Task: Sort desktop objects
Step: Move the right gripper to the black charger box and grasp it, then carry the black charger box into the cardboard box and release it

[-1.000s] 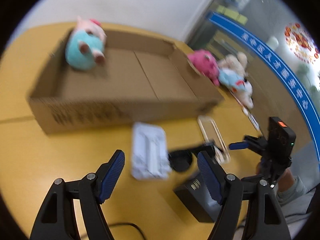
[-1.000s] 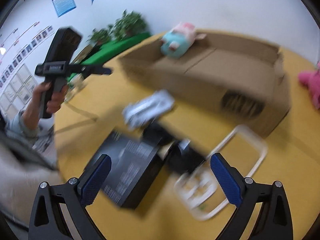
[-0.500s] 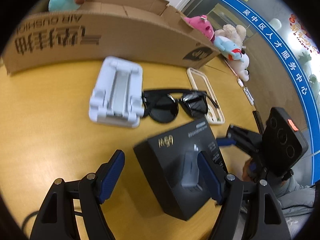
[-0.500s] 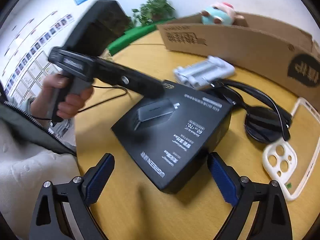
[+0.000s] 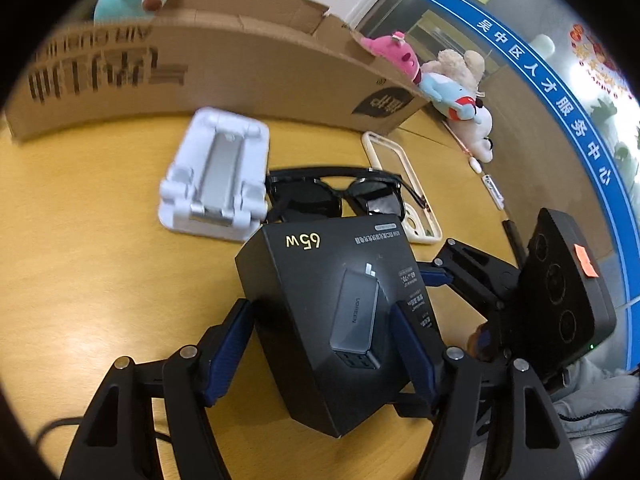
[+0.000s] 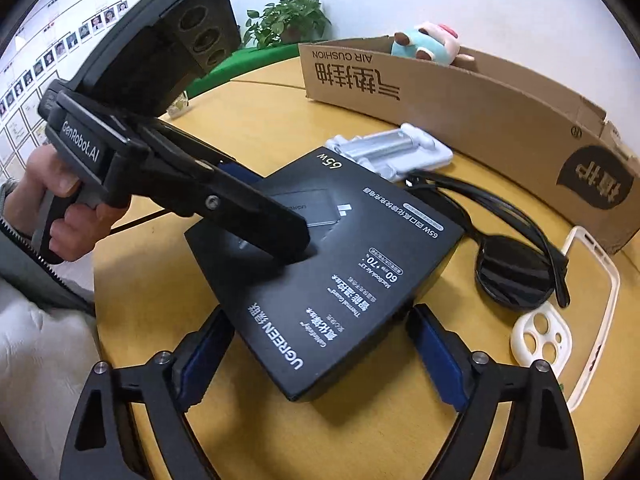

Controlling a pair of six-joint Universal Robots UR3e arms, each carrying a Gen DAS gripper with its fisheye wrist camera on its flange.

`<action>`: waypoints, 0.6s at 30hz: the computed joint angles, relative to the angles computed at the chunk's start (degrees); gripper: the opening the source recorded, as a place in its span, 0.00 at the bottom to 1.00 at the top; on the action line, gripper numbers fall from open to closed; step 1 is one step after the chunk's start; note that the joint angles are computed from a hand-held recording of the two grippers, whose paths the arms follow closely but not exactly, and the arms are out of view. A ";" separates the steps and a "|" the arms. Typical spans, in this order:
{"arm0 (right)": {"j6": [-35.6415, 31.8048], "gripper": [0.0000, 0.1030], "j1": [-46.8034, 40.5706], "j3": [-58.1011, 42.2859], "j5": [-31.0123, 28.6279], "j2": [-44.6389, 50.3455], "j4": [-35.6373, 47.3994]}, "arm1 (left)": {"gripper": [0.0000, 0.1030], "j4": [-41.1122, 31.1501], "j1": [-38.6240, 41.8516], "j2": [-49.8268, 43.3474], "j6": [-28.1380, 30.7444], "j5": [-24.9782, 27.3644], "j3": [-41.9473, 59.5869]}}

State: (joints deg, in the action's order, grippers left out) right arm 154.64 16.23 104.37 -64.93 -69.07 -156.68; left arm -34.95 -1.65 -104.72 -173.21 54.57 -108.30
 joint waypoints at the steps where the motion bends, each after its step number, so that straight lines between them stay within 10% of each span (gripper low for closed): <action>1: 0.40 0.85 0.73 -0.25 -1.01 0.06 -0.70 | 0.68 0.10 -0.17 0.59 0.24 0.75 0.29; 18: -0.08 0.84 3.08 -32.25 -7.97 4.35 9.44 | 0.68 -4.82 2.88 -1.62 4.94 -0.60 28.98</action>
